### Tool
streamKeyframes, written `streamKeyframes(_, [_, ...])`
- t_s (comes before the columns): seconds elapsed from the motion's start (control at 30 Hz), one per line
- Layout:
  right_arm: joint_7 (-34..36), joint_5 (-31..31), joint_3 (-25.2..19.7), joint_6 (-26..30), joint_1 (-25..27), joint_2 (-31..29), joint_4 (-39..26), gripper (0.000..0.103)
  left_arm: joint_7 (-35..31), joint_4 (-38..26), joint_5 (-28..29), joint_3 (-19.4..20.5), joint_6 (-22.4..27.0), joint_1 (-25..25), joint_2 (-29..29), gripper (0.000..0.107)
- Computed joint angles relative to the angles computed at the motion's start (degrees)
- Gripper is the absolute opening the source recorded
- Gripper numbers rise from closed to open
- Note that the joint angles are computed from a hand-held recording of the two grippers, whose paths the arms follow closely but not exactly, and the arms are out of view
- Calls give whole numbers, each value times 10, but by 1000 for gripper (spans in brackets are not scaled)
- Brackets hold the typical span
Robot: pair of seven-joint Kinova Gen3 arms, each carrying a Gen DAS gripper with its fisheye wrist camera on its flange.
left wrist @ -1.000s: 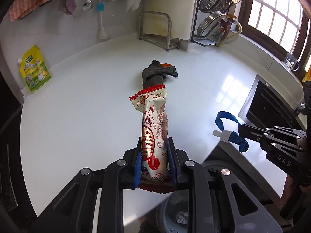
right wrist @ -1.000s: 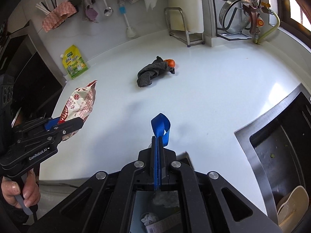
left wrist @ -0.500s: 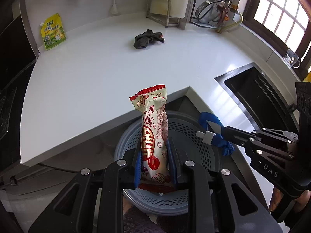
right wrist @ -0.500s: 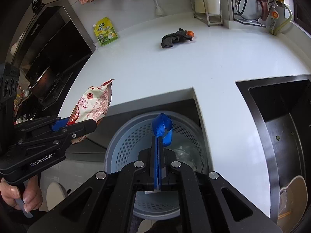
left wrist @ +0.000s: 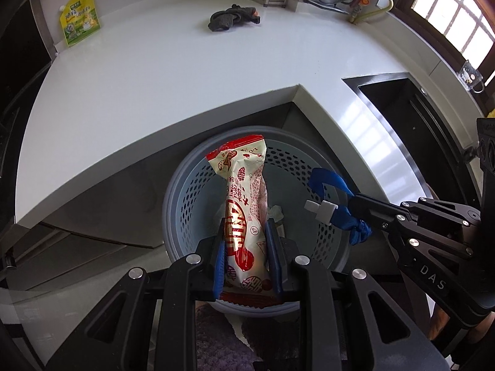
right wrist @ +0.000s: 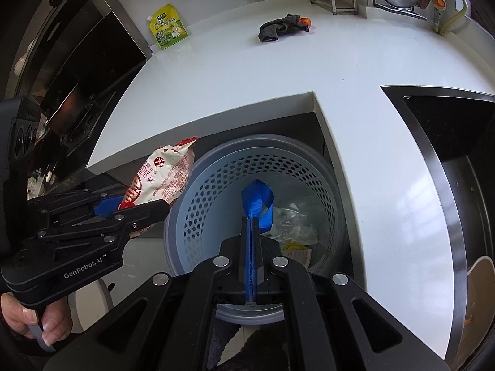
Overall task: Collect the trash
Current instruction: 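Open both tools to drop the strap and wrapper into the bin, then move both tools back toward the grey cloth and orange peel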
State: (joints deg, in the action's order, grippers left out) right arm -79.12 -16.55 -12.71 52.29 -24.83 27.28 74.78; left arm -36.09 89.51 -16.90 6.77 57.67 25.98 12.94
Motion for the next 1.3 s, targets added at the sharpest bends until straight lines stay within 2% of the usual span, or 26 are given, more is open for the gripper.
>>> streamKeyframes(0.23, [0,-11,-1,0,8,6,1,3,10,-3,-5,0,7,5,-1,27])
streamKeyframes(0.3, [1,-12,-2,-7,9,3,7,16,19,-1,-7,-1,9,7,-4,38])
streamKeyframes(0.33, [3,-13,-2,-13,10,-1,13,26,27,0,-12,-2,11,8,-5,50])
streamKeyframes(0.37, [4,-14,-3,-20,11,-4,18,31,35,4,-16,-2,10,10,-8,55])
streamKeyframes(0.5, [4,-15,-2,-25,14,-9,25,34,46,9,-21,0,12,8,-14,56])
streamKeyframes(0.67, [1,-18,-1,-29,19,-15,33,50,64,9,-33,2,22,10,-16,61])
streamKeyframes(0.9, [4,-12,2,-55,22,-30,43,62,104,-5,-73,3,48,23,-21,73])
streamKeyframes(0.97, [7,-6,4,-68,22,-37,44,70,119,-11,-88,3,56,27,-22,77])
streamKeyframes(1.3, [-4,46,15,-118,2,-49,24,81,160,-47,-160,4,112,40,-23,88])
